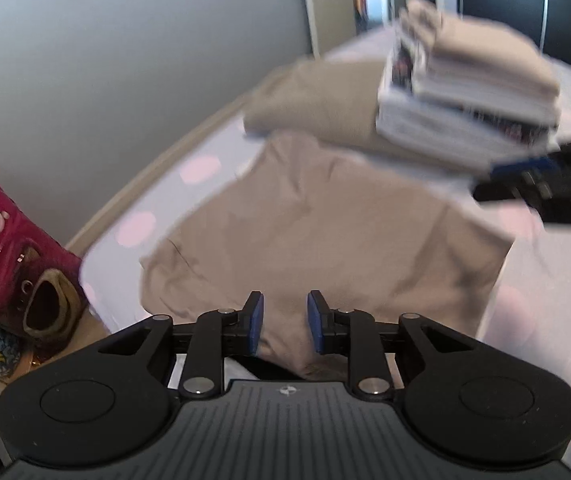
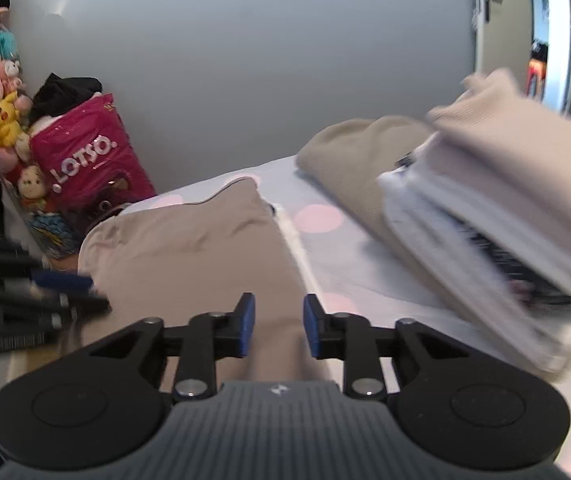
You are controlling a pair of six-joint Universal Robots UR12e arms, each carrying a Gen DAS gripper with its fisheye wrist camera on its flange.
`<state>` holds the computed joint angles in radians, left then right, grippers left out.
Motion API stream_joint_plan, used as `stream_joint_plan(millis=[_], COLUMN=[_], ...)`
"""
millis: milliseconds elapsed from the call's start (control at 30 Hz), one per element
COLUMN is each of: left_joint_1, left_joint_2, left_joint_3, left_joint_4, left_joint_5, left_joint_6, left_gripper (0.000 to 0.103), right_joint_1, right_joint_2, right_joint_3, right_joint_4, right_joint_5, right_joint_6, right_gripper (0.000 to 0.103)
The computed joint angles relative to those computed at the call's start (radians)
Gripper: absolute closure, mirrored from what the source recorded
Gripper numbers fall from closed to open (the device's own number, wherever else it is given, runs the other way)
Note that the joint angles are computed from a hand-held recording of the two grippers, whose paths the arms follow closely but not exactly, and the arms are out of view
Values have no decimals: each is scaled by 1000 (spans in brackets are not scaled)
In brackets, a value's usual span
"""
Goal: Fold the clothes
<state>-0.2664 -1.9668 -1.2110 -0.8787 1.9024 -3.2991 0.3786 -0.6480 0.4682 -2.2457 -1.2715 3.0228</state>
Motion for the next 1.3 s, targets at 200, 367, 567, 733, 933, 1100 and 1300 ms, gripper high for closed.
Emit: stream_joint_plan(millis=[200,367,567,733,933,1100,1300], left_joint_1=[-53,-126,-177,-218,-261,-274,-283], left_joint_2=[41,59,93,112,144,166,173], left_joint_3=[-34,-53,-100,-139,-211,-249,-259], left_joint_4=[116,194,201,139,178,172,169], left_joint_5=[-11,123,174,280,339,319,324], left_joint_6=[-101,-123,-231,-292,-244,-273,-281], left_gripper=[61,40,32,31,29,29,29], right_joint_1=[-3,-1,10,33,52,75,79], right_joint_2=[-178,-297,-415,-482,-544,-576,-594], right_joint_3=[270,438,613,730,840,894,923], right_joint_4=[-131,-180,-233,-265,-277,-285,-299], right_joint_5=[-63,-97,-150,-219,-247,-320,-333], right_joint_6=[-3,4,17,63,141,147,168], right_gripper=[57,44,35,35,35,30,29])
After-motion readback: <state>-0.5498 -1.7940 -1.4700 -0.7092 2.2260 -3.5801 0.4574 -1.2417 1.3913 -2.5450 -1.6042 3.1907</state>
